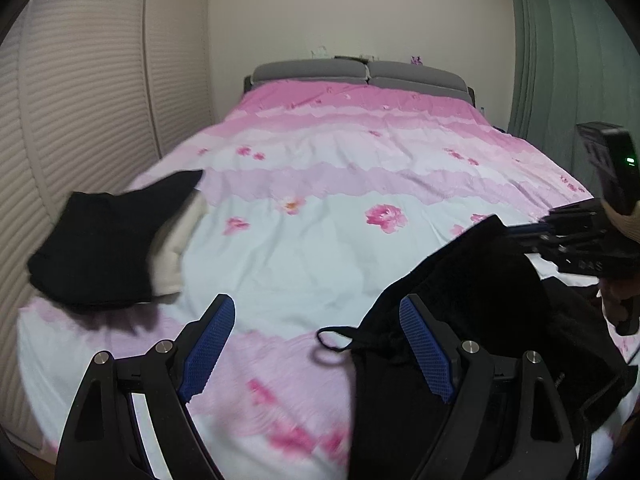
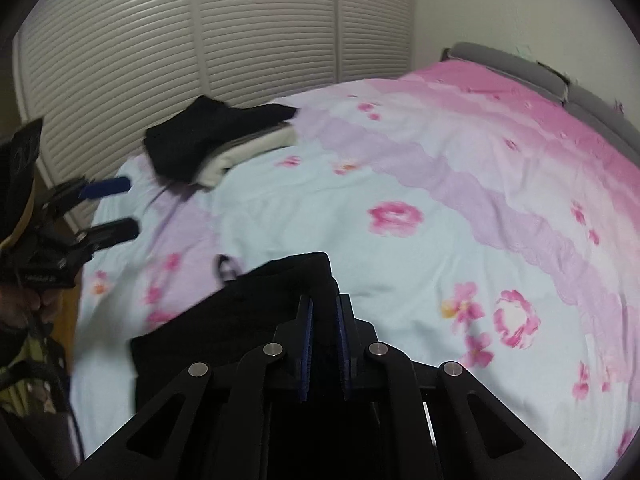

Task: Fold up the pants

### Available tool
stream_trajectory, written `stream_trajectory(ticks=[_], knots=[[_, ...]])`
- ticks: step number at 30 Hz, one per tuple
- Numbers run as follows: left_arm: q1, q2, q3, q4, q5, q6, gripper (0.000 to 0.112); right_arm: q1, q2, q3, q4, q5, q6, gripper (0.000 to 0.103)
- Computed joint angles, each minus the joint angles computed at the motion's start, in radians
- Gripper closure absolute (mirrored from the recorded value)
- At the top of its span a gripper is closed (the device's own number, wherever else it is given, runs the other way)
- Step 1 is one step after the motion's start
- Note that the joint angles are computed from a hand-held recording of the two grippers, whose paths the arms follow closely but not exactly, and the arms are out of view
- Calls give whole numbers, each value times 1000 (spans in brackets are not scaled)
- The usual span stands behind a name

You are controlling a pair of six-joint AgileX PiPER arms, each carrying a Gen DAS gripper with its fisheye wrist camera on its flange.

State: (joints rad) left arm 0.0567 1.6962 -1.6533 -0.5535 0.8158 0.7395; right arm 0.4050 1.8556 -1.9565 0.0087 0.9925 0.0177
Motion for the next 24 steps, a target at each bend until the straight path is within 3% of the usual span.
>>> stream_trajectory(ticks=[6,12,24], knots=[[121,-111,76,-74,75,95,27,246,-45,39,-190,39,196,91],[227,-182,164,-127,116,207,27,428,-12,153,-329,-12,395,92],[302,-213,244,-147,138,265,27,489,110,224,-349,-185,624,91]])
